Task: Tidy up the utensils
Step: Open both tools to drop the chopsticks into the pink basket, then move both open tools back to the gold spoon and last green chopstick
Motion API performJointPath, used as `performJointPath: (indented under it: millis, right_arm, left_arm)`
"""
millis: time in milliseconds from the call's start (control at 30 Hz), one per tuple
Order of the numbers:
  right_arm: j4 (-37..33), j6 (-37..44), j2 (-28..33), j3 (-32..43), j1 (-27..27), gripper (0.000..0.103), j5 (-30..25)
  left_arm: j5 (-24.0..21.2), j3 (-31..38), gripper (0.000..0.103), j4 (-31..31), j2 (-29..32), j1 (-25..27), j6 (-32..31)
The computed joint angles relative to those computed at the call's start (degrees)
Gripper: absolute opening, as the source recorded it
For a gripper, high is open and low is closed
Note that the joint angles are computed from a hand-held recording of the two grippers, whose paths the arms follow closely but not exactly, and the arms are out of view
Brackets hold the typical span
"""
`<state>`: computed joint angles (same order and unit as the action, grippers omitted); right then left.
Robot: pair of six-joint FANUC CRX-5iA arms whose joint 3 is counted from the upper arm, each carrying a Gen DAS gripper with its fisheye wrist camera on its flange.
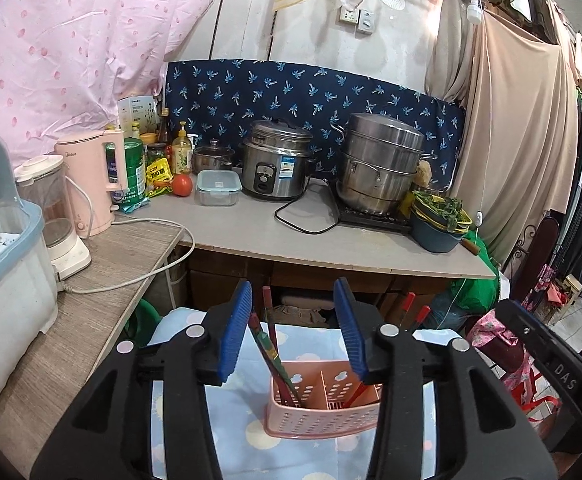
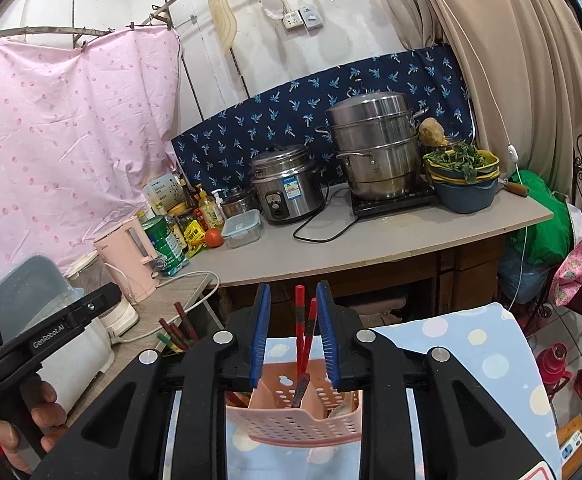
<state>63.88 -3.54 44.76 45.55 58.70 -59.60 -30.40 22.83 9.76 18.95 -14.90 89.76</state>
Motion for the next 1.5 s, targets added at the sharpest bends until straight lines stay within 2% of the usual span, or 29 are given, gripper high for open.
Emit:
performJointPath:
  millis: [167,300,633,733,833,1100,1500]
  right_arm:
    - [2.19,-1.28,-2.31,-3.51,2.17,0.033,-0.78]
    - [2.96,-2.71,-4.20,-6.90,4.11,0.036,-1.24]
    - [0.73,-7.97,-8.57,-15.70,9.19,0.036,-2.49]
    - [-1.56,-7.51,-8.85,-17.05,11.07,0.036,-3.59]
    - [-4.64,-6.72,-8.50,-17.94,13.25,0.036,-5.34]
    - [-14.05,-5.78,-6.56,-18.75,17.91,0.036,-8.11]
    - [-22.55,-3.76,-2.78,-16.93,21.92,0.036,-7.68]
  left_arm:
    - [-0.34,-2.51,0.054,-3.70,-3.05,-0.33,2.20]
    - [-1.56,-5.12,0.055,-7.87,-6.10,-0.89,4.29]
    - [-3.85,-13.70,0.056,-11.31,-13.16,-1.07,6.37]
    - [-3.55,-17.14,0.063,-12.00,-15.40,-1.11,6.81]
    - [-3.98,-20.07,0.063,-14.45,-17.27,-1.73,8.05]
    - [-4.58,-29.06,0.063,-11.50,-21.16,-1.29,5.63]
    - [-6.66,-37.66,0.063,-10.19,-24.42,-0.80,5.10]
